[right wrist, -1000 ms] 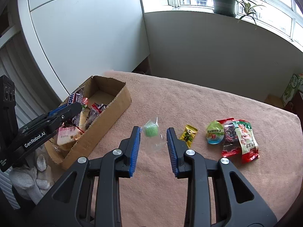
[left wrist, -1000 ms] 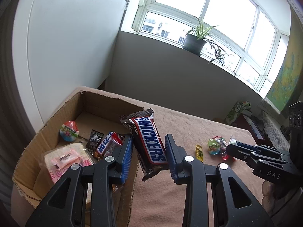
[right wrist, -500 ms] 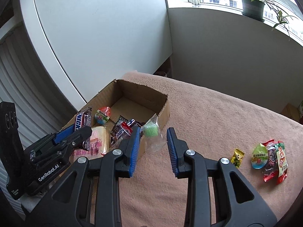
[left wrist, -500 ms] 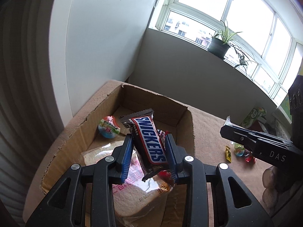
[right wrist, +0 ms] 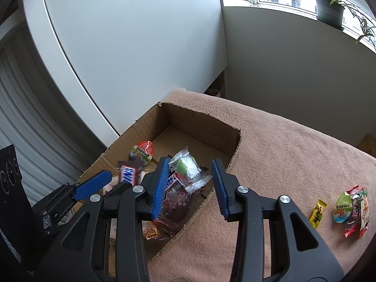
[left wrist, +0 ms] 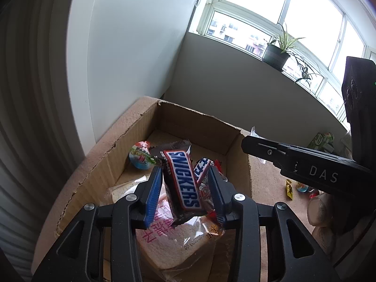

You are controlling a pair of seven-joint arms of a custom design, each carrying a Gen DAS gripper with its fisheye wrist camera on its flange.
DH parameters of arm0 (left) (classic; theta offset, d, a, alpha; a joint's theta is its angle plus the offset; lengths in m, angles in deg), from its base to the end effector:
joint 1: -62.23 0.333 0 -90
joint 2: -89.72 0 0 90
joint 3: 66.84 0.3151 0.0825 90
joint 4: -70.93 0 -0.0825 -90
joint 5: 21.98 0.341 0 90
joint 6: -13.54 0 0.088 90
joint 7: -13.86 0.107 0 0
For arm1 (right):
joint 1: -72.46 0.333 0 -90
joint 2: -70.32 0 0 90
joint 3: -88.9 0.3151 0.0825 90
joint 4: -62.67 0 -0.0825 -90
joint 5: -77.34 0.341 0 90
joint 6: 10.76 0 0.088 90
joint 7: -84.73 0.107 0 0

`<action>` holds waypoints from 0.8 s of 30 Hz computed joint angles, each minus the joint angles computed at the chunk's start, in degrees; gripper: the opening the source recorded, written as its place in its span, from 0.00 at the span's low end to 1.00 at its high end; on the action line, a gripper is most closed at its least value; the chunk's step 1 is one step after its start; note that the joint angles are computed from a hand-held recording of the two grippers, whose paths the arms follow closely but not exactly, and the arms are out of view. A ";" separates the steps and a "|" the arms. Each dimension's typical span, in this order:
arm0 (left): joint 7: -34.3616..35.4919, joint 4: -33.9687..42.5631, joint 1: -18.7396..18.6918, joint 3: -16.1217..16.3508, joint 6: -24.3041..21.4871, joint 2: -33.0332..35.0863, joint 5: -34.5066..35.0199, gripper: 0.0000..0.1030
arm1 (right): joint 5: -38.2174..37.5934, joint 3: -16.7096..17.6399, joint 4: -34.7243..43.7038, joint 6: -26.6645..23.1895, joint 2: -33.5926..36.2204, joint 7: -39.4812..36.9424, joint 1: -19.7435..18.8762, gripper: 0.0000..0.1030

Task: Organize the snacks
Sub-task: 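Open both grippers to drop the Snickers and green packet into the box, then move both grippers back from the box over the remaining snacks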

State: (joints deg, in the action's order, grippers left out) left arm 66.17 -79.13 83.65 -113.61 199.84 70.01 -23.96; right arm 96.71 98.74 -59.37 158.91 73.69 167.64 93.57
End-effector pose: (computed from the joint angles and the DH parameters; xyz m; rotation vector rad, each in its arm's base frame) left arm 0.3901 -0.2032 0.4646 -1.9129 1.6201 -1.0633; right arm 0.4944 0.2683 0.4943 -1.9496 1.3622 -0.3165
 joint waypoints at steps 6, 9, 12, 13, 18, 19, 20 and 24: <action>-0.05 -0.69 0.25 -0.03 0.67 -0.66 -0.79 0.58 | 1.23 -0.14 -0.99 1.73 -0.65 0.41 -0.23 0.83; 0.24 -0.57 0.18 0.01 0.25 -0.57 -0.87 0.61 | 1.93 -0.45 -2.37 3.88 -1.37 0.77 -0.27 0.93; -0.03 -0.41 0.77 -0.68 -0.10 -0.86 -0.62 0.61 | 1.24 -1.12 -2.80 3.57 -1.83 1.86 -0.36 0.94; -0.15 -0.34 0.86 -0.83 -0.23 -0.92 -0.49 0.61 | 1.40 -1.29 -2.98 3.40 -2.04 1.84 -0.41 0.94; -1.10 0.23 2.00 -2.08 -0.89 -1.16 0.66 0.62 | -0.33 -2.36 -4.70 3.85 -3.28 3.34 -0.37 0.94; -1.37 0.34 2.22 -2.34 -1.01 -1.25 0.90 0.62 | -0.38 -2.60 -5.10 3.88 -3.65 3.31 -0.32 0.94; -1.68 0.44 2.47 -2.64 -1.09 -1.37 1.14 0.64 | -0.62 -2.89 -5.72 3.93 -4.23 3.43 -0.28 0.94; -2.70 0.97 3.24 -3.83 -1.15 -1.47 2.09 0.67 | -2.50 -4.55 -8.79 4.45 -6.96 4.27 0.02 0.94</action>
State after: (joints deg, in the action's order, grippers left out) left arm 63.47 -78.16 86.89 -117.44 198.69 68.54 -21.87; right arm 94.21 94.19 -68.16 163.36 66.73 171.91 93.59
